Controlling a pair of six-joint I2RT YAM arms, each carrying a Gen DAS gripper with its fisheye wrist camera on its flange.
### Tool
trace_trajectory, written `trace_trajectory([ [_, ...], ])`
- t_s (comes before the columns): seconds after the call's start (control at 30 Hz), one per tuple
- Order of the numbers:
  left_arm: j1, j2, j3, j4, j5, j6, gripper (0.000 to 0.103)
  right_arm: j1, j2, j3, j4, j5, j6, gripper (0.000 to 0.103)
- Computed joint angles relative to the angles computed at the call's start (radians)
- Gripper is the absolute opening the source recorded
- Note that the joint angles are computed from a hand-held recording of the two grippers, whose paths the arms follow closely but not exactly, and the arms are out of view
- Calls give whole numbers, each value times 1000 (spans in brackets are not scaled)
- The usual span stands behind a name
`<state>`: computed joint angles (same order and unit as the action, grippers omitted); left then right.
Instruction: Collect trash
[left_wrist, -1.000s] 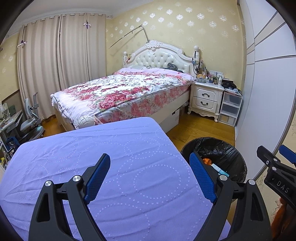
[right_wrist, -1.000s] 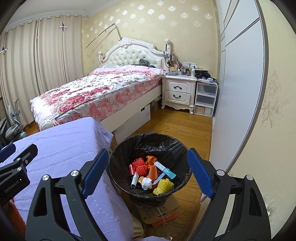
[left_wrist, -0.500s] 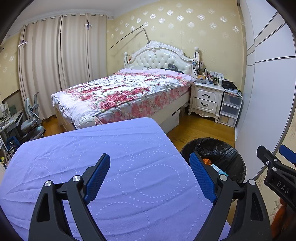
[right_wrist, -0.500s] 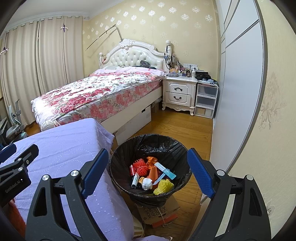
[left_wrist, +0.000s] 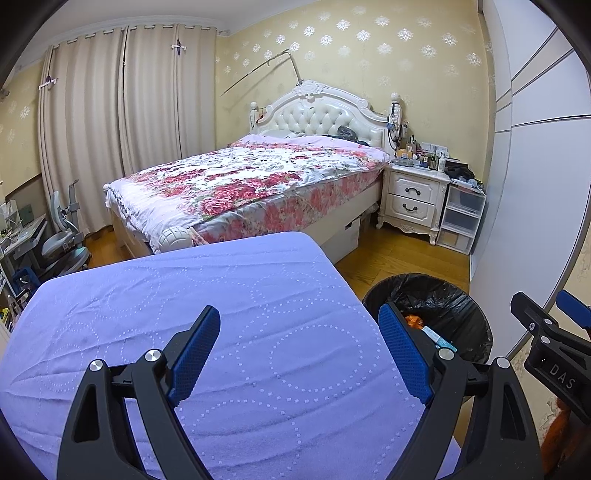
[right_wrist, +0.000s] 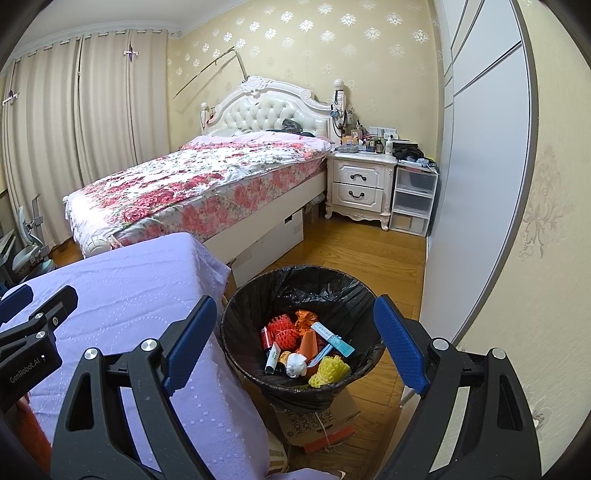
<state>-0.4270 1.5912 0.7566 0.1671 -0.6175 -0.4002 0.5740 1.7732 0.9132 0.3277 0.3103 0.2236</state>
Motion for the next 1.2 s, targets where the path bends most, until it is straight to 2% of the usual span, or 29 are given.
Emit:
trace_trajectory([
  [1.2, 9, -10, -23, 6, 15, -4, 85, 9, 10, 3, 5, 7, 3, 85],
])
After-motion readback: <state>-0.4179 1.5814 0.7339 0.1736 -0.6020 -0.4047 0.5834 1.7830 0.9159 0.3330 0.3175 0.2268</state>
